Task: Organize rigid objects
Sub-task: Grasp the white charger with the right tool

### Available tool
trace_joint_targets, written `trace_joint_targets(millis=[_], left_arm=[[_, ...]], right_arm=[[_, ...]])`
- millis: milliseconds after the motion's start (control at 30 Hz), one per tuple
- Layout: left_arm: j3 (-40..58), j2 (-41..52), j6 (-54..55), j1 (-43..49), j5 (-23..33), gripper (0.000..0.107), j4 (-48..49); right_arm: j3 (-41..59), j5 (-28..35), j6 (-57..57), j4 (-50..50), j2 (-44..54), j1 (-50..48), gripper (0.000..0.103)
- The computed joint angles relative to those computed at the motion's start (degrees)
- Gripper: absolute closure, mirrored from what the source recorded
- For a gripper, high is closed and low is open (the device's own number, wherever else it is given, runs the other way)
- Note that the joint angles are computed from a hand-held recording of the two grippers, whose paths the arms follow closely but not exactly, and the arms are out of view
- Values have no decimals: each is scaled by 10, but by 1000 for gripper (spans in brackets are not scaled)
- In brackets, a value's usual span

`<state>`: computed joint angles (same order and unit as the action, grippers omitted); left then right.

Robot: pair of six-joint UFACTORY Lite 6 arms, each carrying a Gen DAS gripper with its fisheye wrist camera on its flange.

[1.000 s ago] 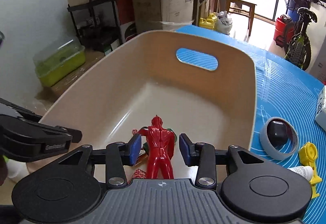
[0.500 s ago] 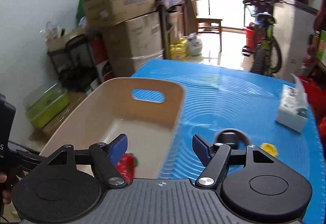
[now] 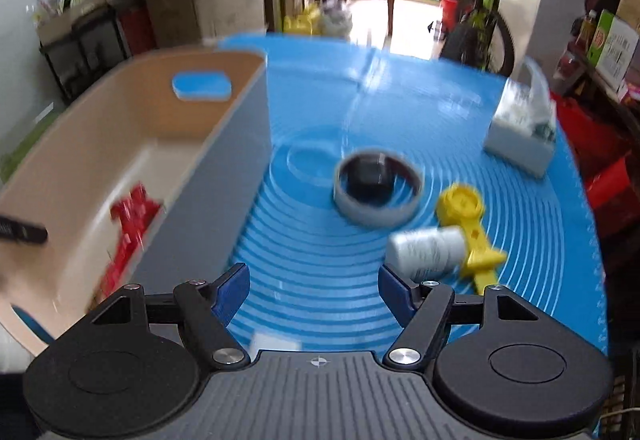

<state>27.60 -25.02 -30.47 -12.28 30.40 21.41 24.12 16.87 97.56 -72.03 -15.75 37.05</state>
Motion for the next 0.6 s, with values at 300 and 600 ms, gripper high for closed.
trace_joint_targets(millis=[300, 600], left_arm=[[-1, 0, -1, -1, -1, 95, 1], [-1, 0, -2, -1, -1, 95, 1]], right_arm=[[24, -46, -74, 64, 111, 20, 27], [30, -46, -38, 38, 140, 55, 51]])
